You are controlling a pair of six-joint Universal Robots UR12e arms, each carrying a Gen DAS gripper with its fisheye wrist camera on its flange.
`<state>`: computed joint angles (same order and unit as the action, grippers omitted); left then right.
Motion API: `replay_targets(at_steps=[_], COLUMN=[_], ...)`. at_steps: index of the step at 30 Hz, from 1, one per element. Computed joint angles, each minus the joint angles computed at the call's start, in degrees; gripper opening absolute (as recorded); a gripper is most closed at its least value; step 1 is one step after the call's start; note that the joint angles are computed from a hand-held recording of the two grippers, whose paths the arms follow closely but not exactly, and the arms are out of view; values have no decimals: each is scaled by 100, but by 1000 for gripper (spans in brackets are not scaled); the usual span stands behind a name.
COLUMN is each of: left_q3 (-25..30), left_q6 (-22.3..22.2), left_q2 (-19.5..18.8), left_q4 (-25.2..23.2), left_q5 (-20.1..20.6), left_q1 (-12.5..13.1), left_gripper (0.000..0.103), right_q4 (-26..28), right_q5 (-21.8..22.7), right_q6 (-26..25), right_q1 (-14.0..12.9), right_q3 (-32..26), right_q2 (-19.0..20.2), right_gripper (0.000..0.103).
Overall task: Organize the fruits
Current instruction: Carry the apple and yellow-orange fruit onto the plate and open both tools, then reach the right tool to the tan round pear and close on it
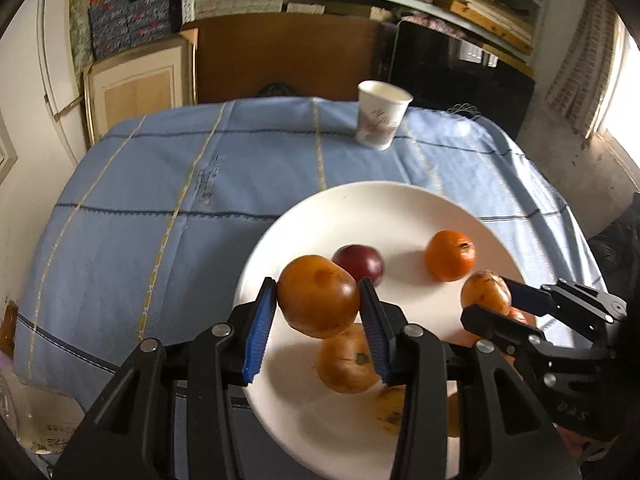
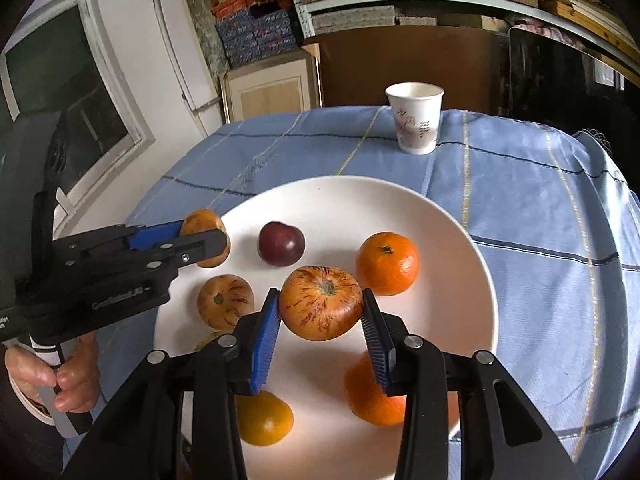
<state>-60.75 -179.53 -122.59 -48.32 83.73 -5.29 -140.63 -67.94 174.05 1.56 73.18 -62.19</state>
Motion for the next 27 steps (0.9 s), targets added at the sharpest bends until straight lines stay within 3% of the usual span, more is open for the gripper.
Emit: replay_targets(at_steps=[19, 21, 22, 23, 25, 27], left_q3=[217, 208, 166, 88, -146, -356], left_q6=[-35, -43, -35, 3, 115, 245], left_q2=[-207, -196, -166, -113, 41, 208], left_q4=[-337, -341, -264, -103, 355, 664], left_q5=[214, 279, 309, 400, 697, 780], left_q1=[-47, -61, -67, -85, -138, -161], left_gripper=[42, 43, 47, 60, 72, 72], right_q4=[334, 402, 368, 267, 169, -58], right_q5=[-257, -310, -300, -294, -289, -216], right_q6=[-259, -296, -291, -275, -275, -282], right_q1=[151, 165, 162, 156, 147, 115], right_q3=[-231, -250, -228, -163, -86, 97], right_q2=[161, 159, 142, 91, 13, -147], right_gripper=[42, 47, 53, 54, 54, 55])
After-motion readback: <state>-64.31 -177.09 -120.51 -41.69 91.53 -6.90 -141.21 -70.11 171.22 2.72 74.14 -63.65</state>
